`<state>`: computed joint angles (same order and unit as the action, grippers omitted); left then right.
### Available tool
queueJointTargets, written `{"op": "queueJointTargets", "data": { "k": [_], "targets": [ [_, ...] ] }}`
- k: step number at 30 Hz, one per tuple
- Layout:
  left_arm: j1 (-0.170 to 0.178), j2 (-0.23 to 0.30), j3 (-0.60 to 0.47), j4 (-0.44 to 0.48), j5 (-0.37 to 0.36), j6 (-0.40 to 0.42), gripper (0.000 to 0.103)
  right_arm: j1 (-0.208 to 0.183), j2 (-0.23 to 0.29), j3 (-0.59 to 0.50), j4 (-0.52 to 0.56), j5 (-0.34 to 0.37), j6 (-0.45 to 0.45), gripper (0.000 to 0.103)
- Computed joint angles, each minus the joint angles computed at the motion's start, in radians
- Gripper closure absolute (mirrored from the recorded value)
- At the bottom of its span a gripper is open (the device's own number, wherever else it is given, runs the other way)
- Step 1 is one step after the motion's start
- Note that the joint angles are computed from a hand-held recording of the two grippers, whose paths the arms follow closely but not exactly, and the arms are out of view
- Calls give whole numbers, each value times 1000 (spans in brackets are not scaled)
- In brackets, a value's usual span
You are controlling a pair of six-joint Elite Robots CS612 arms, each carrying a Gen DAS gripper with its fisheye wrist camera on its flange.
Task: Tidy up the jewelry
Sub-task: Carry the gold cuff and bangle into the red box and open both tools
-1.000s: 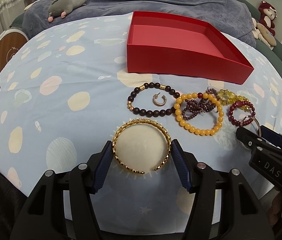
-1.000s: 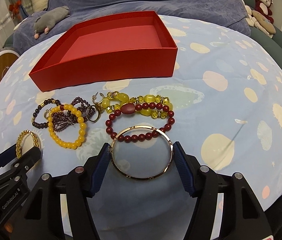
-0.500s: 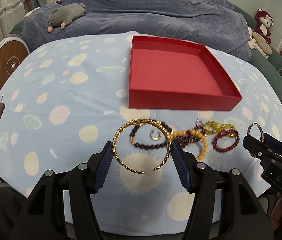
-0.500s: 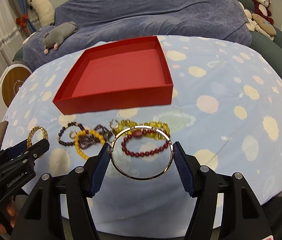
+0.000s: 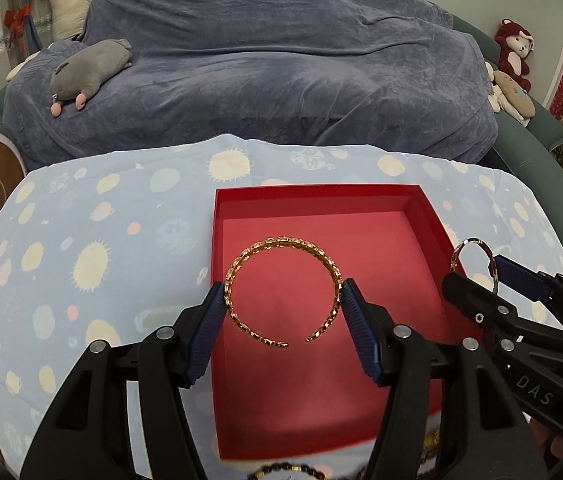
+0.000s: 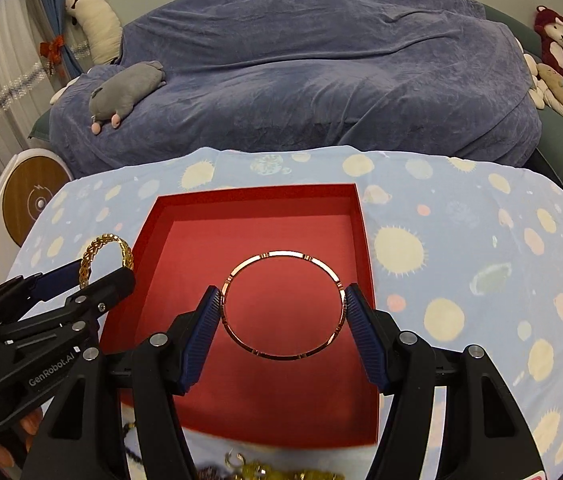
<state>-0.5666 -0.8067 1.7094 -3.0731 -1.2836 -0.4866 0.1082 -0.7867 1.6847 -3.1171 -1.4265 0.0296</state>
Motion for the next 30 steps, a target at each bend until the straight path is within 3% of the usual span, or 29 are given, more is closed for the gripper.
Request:
{"op": "queueJointTargets", "data": {
  "k": [7, 13, 21, 30],
  "targets": [
    [35, 86, -140, 110, -39, 5, 47, 5, 86, -142, 111, -14, -18, 42],
    [51, 123, -200, 170, -61, 7, 47, 6, 130, -214, 178, -23, -12, 42],
    [59, 146, -235, 210, -66, -7, 46, 6, 149, -240, 197, -21, 4, 42],
    [59, 141, -225, 189, -60, -26, 43, 8, 144, -235, 175, -33, 5, 41]
  ]
}}
